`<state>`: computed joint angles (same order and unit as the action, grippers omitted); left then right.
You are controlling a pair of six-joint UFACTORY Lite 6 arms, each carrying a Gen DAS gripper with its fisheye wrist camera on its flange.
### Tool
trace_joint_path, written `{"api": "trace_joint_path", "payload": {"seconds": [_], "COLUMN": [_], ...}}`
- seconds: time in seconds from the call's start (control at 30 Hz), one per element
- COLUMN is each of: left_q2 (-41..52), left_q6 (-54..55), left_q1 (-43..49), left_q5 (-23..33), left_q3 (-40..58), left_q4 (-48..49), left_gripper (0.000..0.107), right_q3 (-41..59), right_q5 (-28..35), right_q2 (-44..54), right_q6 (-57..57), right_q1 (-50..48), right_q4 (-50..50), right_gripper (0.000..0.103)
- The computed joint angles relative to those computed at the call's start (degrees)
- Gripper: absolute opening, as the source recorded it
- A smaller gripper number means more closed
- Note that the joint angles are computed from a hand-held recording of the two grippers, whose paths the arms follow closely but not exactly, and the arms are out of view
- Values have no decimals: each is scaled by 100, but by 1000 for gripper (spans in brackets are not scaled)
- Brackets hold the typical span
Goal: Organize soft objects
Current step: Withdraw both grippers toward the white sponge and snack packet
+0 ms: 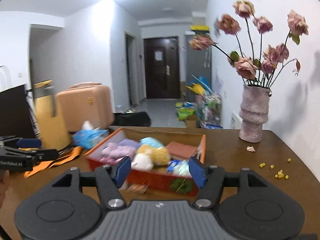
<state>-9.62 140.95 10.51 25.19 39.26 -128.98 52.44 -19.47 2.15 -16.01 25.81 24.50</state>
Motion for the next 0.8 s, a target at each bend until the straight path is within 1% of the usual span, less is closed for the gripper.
{"api": "trace_joint_path", "payload": {"seconds": [0.03,0.07,0.17,0.23,0.27,0.33,0.37,0.4,0.47,0.5,0.57,0.6,0.63,0.7,0.77,0.8], "left_q2": [-300,-746,-1714,-2028,-2075,-1991,-1876,-1686,-1164,-777,120,573,972,1984,2886,3334], "left_q6": [228,242,-487,-710,-703,-416,-106,197,693,1096,1996,2261,2334,2116,2061,2084], "left_q1": [41,213,764,1026,999,853,739,598,489,353,-25,-175,-233,-253,-479,-574], "left_q5": [59,231,602,787,728,592,557,554,789,909,1024,1040,1127,1332,953,794], "left_q3": [-368,-871,-1832,-2217,-2305,-2354,-2347,-2278,-2093,-1929,-1459,-1151,-869,1,1059,1599], "left_q4": [-154,-67,879,1241,1236,1005,702,374,-75,-462,-1408,-1705,-1762,-1367,-1403,-1377], "left_gripper": [88,89,91,91,91,91,91,91,91,91,86,80,77,71,69,67], "right_q3": [-506,-909,-1933,-2369,-2516,-2625,-2595,-2534,-2396,-2323,-2193,-2054,-1886,-1436,-880,-535], "right_q5": [-251,-463,-1063,-1452,-1608,-1734,-1692,-1660,-1738,-1784,-1742,-1671,-1614,-1491,-1368,-1228], "right_q2": [-345,-608,-1214,-1354,-1369,-1251,-1138,-1012,-762,-639,-397,-216,-3,491,1058,1359], "right_q6": [-36,-26,-177,-308,-316,-118,-17,-28,-257,-230,124,316,461,579,797,874], "right_q1": [213,403,1140,1638,1843,2031,2028,2027,2102,2061,1884,1747,1607,1348,1092,963], "right_q4": [93,166,703,1096,1297,1370,1301,1300,1572,1546,1196,990,814,589,270,138], "right_gripper": [66,69,73,73,74,74,74,74,74,74,74,74,74,73,73,73]}}
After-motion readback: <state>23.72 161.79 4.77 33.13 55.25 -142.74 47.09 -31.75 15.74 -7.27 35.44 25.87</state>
